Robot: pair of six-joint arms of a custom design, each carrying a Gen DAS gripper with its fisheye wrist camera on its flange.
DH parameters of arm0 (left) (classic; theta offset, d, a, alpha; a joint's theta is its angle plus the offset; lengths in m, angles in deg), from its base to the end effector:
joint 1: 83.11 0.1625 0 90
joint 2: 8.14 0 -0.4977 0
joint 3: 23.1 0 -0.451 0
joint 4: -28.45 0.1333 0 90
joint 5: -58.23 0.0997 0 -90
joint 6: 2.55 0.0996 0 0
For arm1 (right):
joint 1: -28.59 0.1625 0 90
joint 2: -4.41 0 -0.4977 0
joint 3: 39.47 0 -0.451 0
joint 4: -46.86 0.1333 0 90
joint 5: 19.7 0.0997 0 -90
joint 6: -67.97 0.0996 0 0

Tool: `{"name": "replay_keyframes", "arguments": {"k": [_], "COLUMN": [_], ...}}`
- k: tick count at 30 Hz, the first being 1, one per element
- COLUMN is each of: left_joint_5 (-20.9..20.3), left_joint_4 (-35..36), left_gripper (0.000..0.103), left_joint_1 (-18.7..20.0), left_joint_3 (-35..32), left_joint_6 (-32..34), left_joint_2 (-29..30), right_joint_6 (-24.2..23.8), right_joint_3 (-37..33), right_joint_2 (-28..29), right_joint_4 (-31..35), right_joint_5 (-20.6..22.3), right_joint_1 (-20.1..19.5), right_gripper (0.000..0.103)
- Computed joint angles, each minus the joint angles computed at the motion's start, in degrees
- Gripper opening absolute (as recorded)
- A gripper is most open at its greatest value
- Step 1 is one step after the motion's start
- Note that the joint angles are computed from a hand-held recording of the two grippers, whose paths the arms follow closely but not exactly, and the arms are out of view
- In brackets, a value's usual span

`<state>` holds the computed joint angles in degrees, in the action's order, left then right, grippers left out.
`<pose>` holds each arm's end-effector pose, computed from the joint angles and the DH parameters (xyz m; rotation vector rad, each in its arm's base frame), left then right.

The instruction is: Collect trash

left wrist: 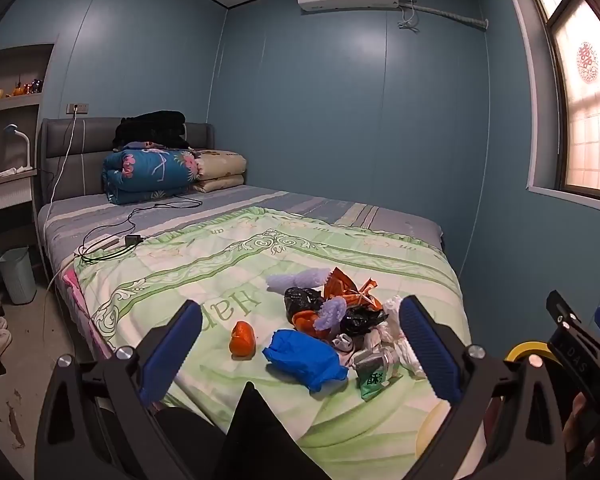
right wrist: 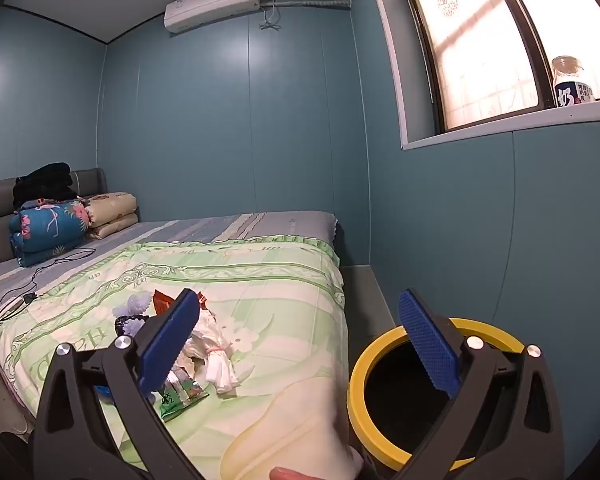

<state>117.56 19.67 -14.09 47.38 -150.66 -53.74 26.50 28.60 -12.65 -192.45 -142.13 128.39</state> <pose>-0.1188 -0.8241 0.2088 0.5423 2.0552 -1.5045 0.2197 -0.8027 0.0688 0.2082 -1.6841 1.6619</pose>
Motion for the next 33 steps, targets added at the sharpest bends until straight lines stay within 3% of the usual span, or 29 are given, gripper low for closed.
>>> {"name": "replay_keyframes", "arguments": {"k": [33], "left_joint_5": [-0.15], "left_joint_4": [-0.87], "left_gripper": [0.095], "left_joint_1": [-0.02], "left_joint_3": [0.44], "left_joint_6": [0.76], "left_joint_2": [-0.12], "right_joint_6": [0.77], "right_joint_3": [-0.55], "right_joint_2": [0.31], "right_joint_4": [0.63], "right_joint_5": [-0.29], "right_joint_1": [-0.07], "right_gripper": [0.095]}}
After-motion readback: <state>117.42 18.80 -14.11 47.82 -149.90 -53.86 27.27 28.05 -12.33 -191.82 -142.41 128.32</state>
